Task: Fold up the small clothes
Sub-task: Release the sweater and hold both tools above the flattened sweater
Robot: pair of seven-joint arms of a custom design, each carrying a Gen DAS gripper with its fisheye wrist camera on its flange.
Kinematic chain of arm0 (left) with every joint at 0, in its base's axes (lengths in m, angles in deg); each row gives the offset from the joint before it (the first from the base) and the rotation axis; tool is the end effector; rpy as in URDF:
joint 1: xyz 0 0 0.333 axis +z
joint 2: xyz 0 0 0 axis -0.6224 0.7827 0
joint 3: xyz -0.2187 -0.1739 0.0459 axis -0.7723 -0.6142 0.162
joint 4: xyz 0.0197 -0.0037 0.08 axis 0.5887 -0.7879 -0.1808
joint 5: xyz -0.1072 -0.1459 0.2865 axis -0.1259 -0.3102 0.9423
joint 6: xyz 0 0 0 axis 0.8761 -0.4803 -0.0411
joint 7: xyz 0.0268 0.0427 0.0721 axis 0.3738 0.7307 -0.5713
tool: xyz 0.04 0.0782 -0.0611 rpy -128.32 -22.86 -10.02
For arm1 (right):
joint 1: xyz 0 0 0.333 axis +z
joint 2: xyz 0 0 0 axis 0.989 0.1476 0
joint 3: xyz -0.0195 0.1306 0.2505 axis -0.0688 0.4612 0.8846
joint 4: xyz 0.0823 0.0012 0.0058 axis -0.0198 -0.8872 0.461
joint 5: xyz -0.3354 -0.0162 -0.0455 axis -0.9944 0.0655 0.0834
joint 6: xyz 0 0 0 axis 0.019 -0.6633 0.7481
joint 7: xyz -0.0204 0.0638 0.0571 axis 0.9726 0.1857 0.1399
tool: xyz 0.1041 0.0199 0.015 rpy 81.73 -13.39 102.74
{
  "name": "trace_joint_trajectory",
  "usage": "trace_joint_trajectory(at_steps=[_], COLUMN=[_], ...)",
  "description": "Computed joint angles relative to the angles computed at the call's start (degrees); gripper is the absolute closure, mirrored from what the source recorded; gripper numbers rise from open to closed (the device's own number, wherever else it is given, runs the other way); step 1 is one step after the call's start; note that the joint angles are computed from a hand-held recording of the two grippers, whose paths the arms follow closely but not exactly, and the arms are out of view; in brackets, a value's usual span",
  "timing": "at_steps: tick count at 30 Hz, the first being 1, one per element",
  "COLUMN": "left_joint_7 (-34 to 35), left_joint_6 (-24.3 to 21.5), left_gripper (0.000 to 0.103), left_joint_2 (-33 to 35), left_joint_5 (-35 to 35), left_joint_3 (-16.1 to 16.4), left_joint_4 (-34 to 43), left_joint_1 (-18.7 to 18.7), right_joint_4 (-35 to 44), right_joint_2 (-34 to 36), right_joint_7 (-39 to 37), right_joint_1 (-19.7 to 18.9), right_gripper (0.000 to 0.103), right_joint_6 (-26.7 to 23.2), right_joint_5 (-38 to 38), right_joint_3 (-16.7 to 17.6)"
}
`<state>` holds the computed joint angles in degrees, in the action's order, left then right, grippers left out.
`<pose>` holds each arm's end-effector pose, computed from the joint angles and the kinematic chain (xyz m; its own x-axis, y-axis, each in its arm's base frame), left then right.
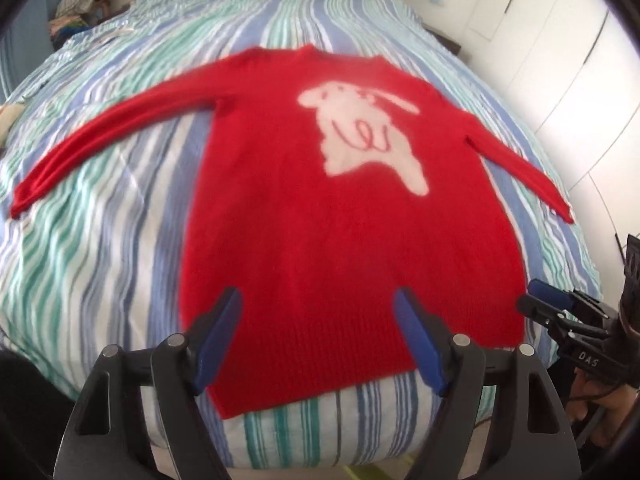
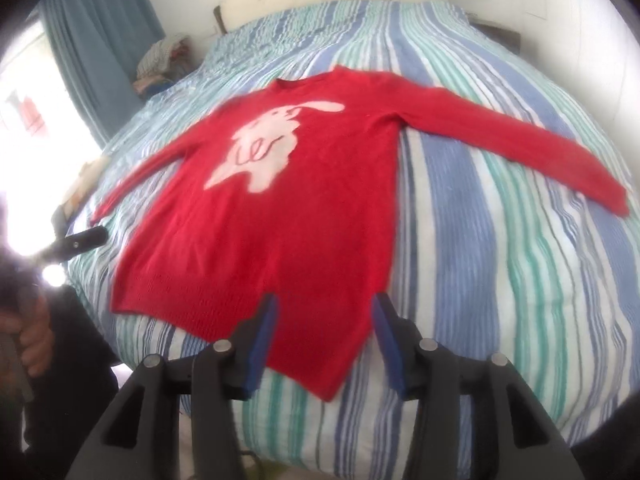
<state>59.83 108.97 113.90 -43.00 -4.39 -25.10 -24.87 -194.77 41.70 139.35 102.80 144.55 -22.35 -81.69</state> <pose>0.6676 0.0193 0.3635 -0.2786 -0.9429 0.1827 -0.8657 0.1642 -0.4728 0.5507 0.2122 0.4111 0.0616 -0.9781 -0.1989 -0.8376 0.0577 -0.5432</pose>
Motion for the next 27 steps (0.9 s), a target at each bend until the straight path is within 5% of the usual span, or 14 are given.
trace_joint_trajectory(at_steps=[3,5,9,16,19,22,27], left_joint_7=[-3.8,-1.3,3.8,7.5,2.2,-1.6,-7.0], left_joint_6=[-1.5,3.3,10.4,22.6,21.6,20.2,8.5], left_gripper=[0.024,0.024,0.021,0.008,0.008,0.008,0.008], left_joint_2=[1.3,-1.8,-5.2,-7.8,-6.5,-5.2,-1.7], left_joint_5=[7.4,7.4,-0.1,-8.6,-3.5,1.5,12.4], left_joint_3=[3.8,2.3,-2.5,-5.9,-2.3,-0.4,4.2], left_joint_4=[-1.1,-6.3,-11.2,-15.8,-13.9,-12.7,-7.7], left_joint_1=[-3.9,-2.6,2.1,5.5,2.3,0.4,-4.3], right_joint_4=[5.1,5.1,-0.6,-3.5,-2.9,-2.4,-2.8], right_joint_2=[5.6,6.5,1.8,-2.8,-2.6,-1.7,-0.2], right_joint_7=[-3.4,-0.8,3.0,23.2,31.7,33.0,26.5], right_joint_1=[-0.2,2.2,3.8,6.7,7.5,5.3,1.5], right_gripper=[0.055,0.055,0.053,0.044,0.042,0.042,0.042], right_joint_6=[-4.6,-6.7,-2.1,1.1,2.1,3.3,5.2], right_joint_5=[2.5,0.3,-3.1,-21.8,-31.9,-33.7,-25.6], right_joint_3=[1.9,0.0,-1.8,-8.0,-10.1,-8.7,-4.2])
